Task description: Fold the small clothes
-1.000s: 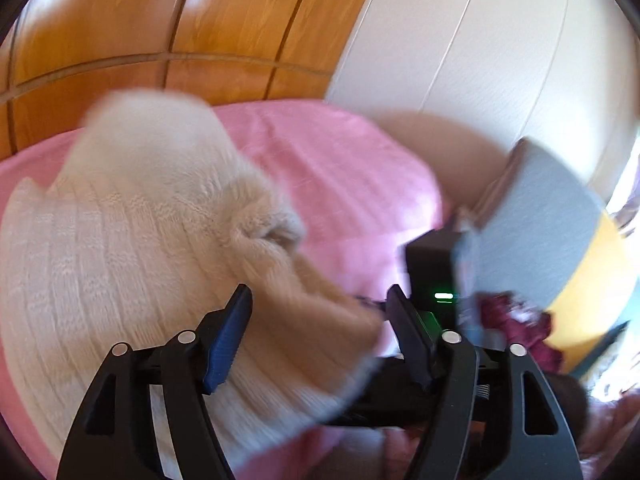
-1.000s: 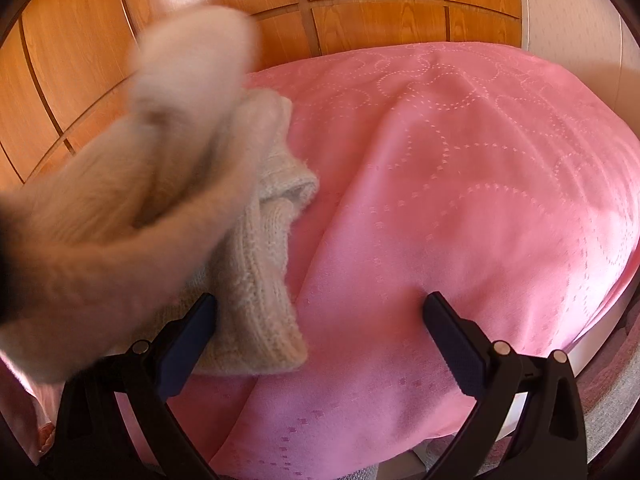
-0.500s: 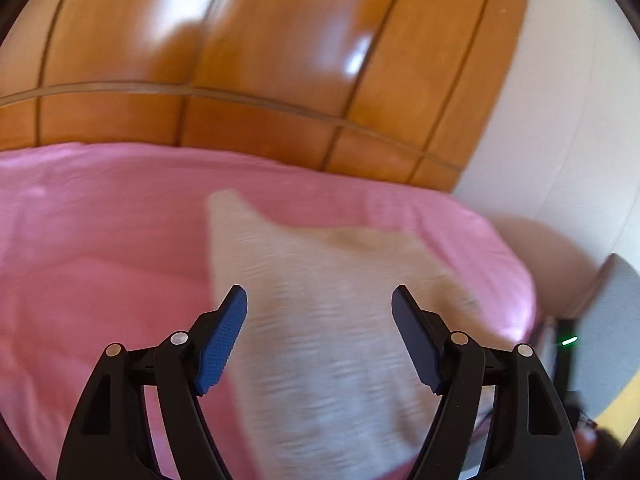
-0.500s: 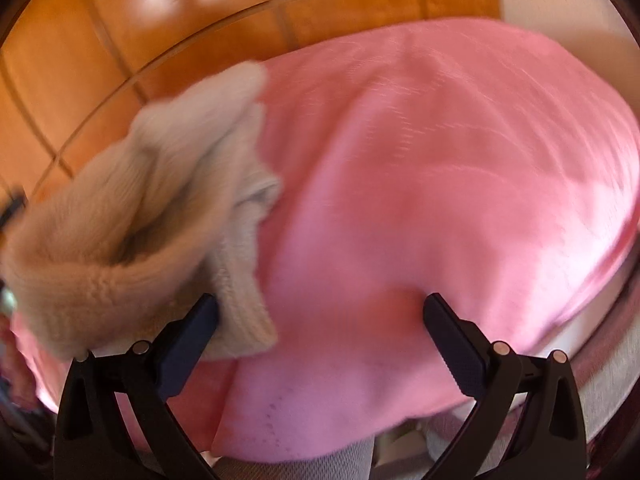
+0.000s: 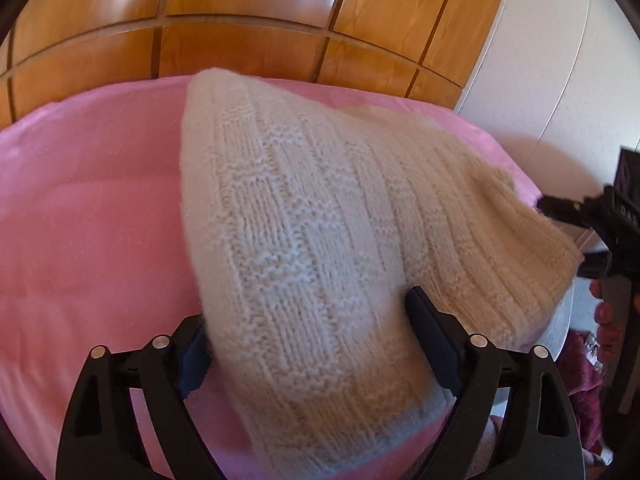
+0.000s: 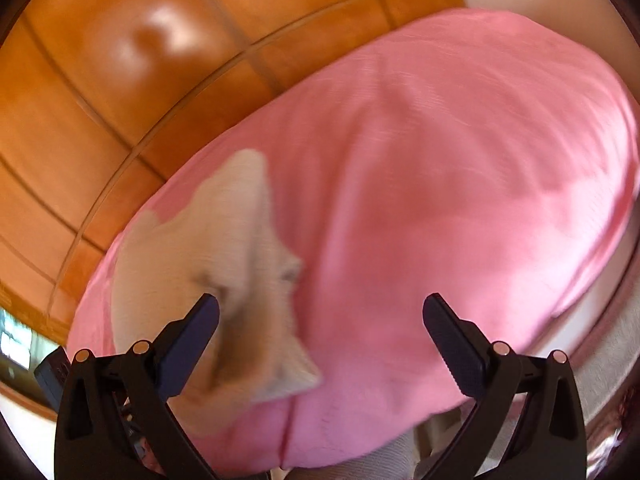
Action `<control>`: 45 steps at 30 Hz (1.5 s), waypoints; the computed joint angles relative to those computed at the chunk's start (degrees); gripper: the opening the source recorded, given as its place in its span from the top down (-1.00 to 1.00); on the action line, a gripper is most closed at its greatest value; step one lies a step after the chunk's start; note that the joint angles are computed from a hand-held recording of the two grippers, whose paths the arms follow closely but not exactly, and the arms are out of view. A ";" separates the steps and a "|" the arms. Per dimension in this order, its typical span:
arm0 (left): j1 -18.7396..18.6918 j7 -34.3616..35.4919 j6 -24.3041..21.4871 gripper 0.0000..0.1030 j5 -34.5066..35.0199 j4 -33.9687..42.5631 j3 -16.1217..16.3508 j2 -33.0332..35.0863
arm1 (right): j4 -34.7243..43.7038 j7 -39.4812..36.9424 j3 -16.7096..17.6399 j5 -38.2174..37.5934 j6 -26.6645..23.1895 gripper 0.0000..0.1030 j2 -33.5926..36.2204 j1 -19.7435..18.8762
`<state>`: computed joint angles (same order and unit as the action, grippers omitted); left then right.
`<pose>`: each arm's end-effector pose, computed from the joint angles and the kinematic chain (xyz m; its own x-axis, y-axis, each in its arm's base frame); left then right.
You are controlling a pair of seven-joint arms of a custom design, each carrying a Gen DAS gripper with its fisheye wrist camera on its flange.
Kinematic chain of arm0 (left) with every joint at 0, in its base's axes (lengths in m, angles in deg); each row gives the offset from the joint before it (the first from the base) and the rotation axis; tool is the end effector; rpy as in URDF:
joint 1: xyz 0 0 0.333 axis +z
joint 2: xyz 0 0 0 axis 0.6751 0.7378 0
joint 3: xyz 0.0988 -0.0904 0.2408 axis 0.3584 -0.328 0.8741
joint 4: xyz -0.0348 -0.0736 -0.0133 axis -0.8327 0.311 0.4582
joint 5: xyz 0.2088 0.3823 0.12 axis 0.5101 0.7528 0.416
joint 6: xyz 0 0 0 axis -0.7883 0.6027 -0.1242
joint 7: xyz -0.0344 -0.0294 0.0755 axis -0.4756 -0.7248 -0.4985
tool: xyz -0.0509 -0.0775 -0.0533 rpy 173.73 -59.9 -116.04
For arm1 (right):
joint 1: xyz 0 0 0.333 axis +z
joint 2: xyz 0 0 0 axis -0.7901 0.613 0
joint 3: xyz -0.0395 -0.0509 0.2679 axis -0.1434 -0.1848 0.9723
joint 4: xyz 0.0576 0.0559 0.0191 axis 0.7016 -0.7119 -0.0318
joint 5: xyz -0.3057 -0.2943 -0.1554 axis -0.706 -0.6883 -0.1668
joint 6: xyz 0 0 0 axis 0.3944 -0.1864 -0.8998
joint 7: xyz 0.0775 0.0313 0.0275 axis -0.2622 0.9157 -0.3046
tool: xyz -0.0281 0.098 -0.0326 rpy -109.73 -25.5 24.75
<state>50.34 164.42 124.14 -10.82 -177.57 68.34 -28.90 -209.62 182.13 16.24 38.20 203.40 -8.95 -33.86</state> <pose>0.6497 0.0254 0.5055 -0.6684 -0.6939 0.2679 -0.6410 0.3545 -0.6808 0.4966 0.2542 0.5789 -0.5193 -0.7316 -0.4416 -0.5140 0.6802 -0.5226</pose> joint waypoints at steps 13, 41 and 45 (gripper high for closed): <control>-0.97 4.60 13.12 -0.75 -7.83 -5.61 0.96 -4.31 | 13.66 -25.19 -5.47 18.08 15.02 0.37 17.22 2.32; -5.18 12.80 23.77 -0.92 -2.18 -6.07 -1.92 -3.51 | 7.03 -11.71 0.83 -3.78 -0.62 -0.96 9.22 1.32; -7.02 26.88 28.84 -0.92 -7.47 -11.69 -1.52 -7.06 | -0.90 -7.86 -1.56 -0.86 1.55 -0.97 5.74 0.88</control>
<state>43.32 191.31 152.98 -18.29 -189.26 66.83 -35.96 -210.52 174.27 14.68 37.34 204.95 -3.22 -32.98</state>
